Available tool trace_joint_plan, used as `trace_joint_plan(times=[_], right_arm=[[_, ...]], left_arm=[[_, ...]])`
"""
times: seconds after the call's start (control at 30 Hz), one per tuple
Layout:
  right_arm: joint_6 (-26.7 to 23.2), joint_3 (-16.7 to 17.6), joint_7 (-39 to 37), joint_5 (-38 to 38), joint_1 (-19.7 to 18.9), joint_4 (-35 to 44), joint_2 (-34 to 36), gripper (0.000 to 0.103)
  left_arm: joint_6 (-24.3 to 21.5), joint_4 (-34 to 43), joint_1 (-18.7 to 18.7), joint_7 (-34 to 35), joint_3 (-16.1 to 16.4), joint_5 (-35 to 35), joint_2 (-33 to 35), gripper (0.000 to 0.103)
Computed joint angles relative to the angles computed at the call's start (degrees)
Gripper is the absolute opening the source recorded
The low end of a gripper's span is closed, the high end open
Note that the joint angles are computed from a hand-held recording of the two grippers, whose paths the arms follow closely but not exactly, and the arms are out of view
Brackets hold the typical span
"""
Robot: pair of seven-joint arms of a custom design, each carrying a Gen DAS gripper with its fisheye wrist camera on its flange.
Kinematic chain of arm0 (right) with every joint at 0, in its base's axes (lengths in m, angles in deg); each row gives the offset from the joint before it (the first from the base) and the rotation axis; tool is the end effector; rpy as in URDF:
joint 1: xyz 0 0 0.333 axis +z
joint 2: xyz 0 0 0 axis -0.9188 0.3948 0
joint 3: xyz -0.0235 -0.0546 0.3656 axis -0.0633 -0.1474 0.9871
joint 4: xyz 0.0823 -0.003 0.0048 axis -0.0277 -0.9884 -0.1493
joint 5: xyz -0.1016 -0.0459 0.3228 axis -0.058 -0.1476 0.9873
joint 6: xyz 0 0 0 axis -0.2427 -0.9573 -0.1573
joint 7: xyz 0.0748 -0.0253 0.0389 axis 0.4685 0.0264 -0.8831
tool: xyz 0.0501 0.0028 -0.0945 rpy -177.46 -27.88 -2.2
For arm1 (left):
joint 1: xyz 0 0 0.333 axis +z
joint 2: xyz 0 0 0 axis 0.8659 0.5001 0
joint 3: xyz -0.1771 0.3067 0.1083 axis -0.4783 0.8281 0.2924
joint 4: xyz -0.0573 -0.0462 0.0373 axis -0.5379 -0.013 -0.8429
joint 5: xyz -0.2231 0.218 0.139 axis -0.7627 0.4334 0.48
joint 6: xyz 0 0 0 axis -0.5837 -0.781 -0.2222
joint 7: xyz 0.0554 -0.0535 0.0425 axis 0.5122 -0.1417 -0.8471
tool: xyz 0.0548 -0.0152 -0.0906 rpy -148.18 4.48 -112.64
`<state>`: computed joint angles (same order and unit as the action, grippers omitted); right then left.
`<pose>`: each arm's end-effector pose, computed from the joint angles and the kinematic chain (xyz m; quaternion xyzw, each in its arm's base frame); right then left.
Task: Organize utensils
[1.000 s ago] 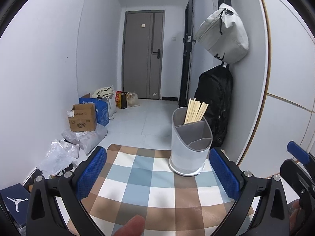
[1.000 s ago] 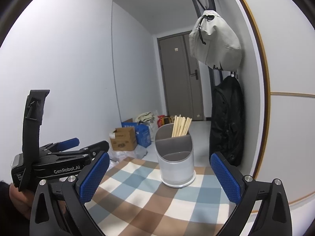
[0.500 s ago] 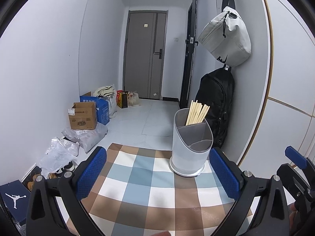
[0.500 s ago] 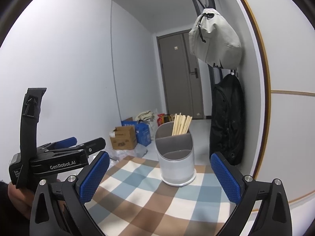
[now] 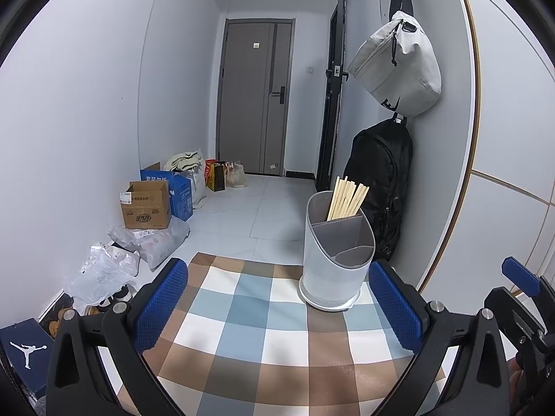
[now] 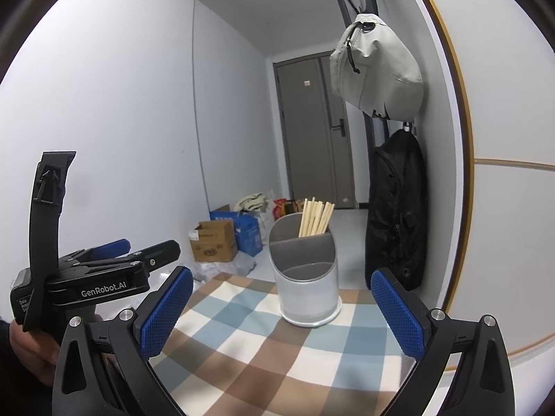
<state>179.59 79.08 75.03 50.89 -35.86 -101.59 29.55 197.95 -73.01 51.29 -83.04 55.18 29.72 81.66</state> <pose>0.5402 0.3407 0.5940 -0.6363 0.4493 -0.3029 0.5491 0.5548 -0.2108 0.5963 -0.6076 0.5620 -0.4237 0.3680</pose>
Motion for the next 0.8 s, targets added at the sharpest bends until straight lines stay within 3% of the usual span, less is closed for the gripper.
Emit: trace_joint_plan(times=[0.8], right_arm=[[-0.5,-1.1,-0.8,1.6,1.0,0.4,-0.1,0.103]], left_arm=[[-1.0,0.2,-0.5,1.2,0.0,-0.8,0.3,0.101]])
